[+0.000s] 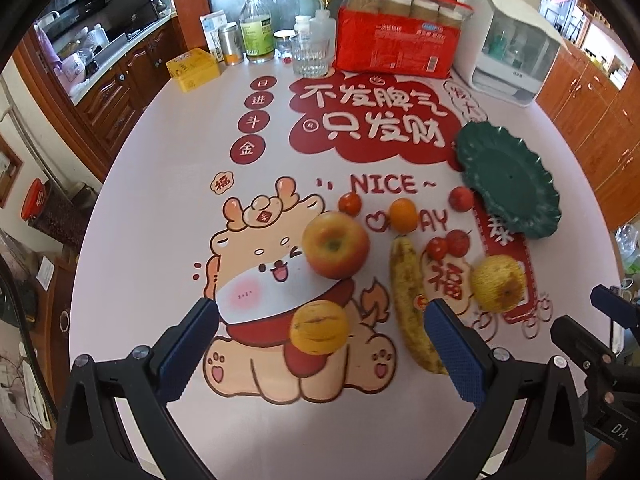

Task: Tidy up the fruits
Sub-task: 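Move the left tool to the yellow melon while the right tool reaches the banana, then close the left tool on the yellow melon while the right tool grips the banana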

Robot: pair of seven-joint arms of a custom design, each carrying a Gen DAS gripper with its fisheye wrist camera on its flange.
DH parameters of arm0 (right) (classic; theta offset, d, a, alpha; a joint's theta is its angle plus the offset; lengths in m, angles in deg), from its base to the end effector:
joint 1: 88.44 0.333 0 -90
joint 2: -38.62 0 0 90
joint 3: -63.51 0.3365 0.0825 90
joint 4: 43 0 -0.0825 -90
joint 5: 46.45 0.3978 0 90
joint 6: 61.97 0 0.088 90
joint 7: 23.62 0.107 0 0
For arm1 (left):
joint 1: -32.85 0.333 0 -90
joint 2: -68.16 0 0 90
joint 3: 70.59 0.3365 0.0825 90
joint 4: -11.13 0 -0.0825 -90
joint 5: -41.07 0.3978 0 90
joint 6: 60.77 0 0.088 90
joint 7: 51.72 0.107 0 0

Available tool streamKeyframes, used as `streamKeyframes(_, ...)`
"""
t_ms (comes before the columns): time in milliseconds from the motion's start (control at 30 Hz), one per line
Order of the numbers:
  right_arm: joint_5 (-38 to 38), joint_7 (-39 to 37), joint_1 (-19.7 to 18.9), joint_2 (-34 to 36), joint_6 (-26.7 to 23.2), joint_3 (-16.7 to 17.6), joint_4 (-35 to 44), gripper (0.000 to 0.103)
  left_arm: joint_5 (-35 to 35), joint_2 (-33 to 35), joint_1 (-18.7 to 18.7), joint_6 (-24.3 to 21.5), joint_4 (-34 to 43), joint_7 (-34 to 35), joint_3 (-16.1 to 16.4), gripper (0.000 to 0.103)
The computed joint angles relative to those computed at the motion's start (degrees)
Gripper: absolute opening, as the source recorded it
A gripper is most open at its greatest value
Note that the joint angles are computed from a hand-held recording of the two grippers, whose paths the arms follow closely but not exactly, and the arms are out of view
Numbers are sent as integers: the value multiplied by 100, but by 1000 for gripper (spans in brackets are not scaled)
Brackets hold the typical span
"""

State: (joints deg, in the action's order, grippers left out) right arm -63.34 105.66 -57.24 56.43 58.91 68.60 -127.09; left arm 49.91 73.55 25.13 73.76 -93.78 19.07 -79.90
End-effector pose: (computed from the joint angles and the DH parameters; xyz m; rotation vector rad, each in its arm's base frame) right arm 0.5823 0.3995 0.5566 -2.0387 1.9424 -0.4129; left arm 0.6131 -0.1817 0.5391 -1.9438 2.0284 -0.4644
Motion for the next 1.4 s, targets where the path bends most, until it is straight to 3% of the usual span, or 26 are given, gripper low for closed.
streamKeyframes(267,707,-471,-158,228,313,129,-256,65,-460,191,193,90,-301,640,54,102)
streamKeyframes(400,1227,-598,-222,361,400,203,-361,63,-766,274,286,100,-489,890,71,102)
streamKeyframes(567,1248,-601,-111,577,530,159,-256,63,-1238,426,413,60,-529,1127,79,99)
streamKeyframes(833,1250,-710,24,1455,314,59,783,62,-1670,724,479,142,-342,1679,-9,98)
streamKeyframes(933,1228,-818,85,1946,-84,2,1450,51,-1946,846,516,92,-233,1880,-60,96)
streamKeyframes(1200,1303,-1048,192,2484,-491,-72,2132,40,-2748,1042,651,-67,-43,2400,-169,80)
streamKeyframes(1400,1142,-1190,291,2542,-428,-156,2188,35,-3028,1162,672,-102,79,2673,-202,65)
